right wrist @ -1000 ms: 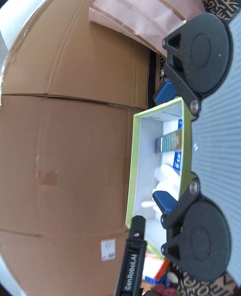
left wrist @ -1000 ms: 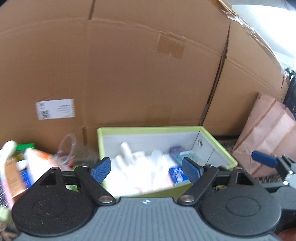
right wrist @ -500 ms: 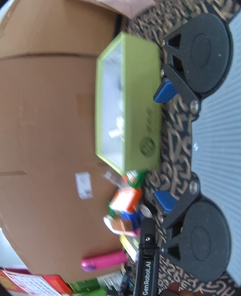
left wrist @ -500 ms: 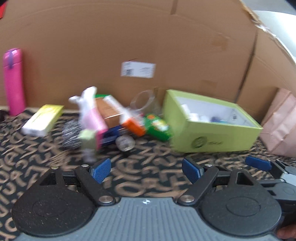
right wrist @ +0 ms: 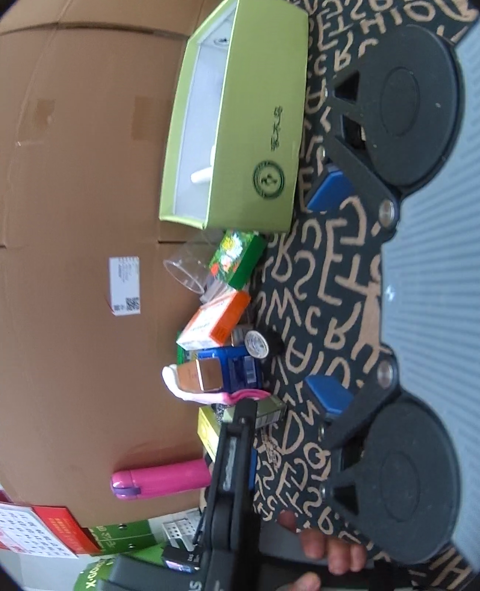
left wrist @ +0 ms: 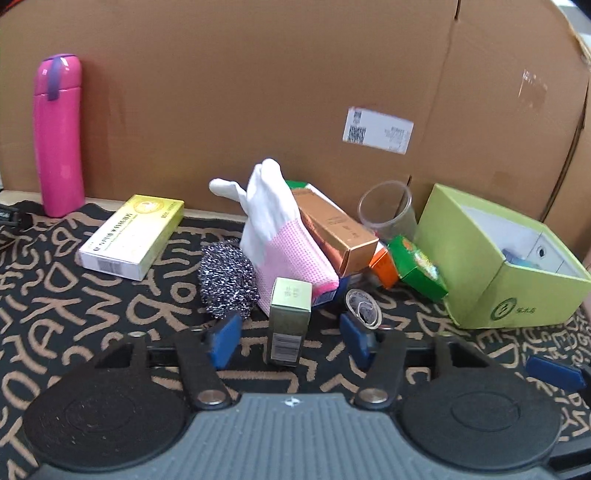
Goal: Organize objects
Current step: 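Grasp the small green box with the left tool while the right tool grasps the tape roll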
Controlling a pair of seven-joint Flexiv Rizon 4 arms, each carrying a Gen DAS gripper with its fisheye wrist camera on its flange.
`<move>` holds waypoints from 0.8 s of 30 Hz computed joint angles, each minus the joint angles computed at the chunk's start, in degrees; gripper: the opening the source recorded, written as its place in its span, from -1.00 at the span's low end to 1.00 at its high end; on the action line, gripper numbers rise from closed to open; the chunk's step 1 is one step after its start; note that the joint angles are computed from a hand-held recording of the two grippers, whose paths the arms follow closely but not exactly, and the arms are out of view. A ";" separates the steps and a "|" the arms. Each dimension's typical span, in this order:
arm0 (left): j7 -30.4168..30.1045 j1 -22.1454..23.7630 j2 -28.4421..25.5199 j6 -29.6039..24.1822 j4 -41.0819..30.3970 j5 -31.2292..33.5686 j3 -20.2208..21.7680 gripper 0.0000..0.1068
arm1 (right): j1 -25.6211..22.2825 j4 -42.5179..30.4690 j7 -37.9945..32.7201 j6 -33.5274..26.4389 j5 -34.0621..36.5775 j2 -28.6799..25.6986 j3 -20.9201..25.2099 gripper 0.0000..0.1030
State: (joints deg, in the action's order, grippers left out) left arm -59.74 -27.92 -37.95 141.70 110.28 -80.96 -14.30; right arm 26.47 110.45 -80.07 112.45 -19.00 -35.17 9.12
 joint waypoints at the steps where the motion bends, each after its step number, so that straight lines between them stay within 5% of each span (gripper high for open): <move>1: -0.17 0.39 0.08 -0.94 0.24 0.73 0.00 -0.26 | -0.55 -0.88 0.41 -1.13 -0.78 -0.53 0.86 0.62; 4: -0.95 0.70 0.76 -3.21 1.59 2.20 0.29 -0.54 | -1.83 -4.43 1.34 -4.35 -3.29 -2.89 3.19 0.34; 10: -3.69 -0.65 2.72 -4.20 5.33 4.45 2.06 -0.57 | -1.68 -13.97 0.76 -10.83 -6.91 -8.93 5.79 0.03; 15: -5.52 -1.04 4.26 -5.40 7.99 5.56 3.08 -0.57 | -2.43 -19.72 -1.95 -15.01 -7.63 -12.96 9.63 0.00; 18: -7.64 -1.17 4.76 -5.76 9.44 7.01 3.77 -0.57 | -2.06 -20.61 -3.14 -15.10 -6.58 -13.64 9.74 -0.45; 24: -10.50 -2.24 6.70 -8.26 13.33 10.11 4.80 -0.57 | -7.36 -13.52 -5.94 -15.54 -4.89 -9.05 13.57 -0.45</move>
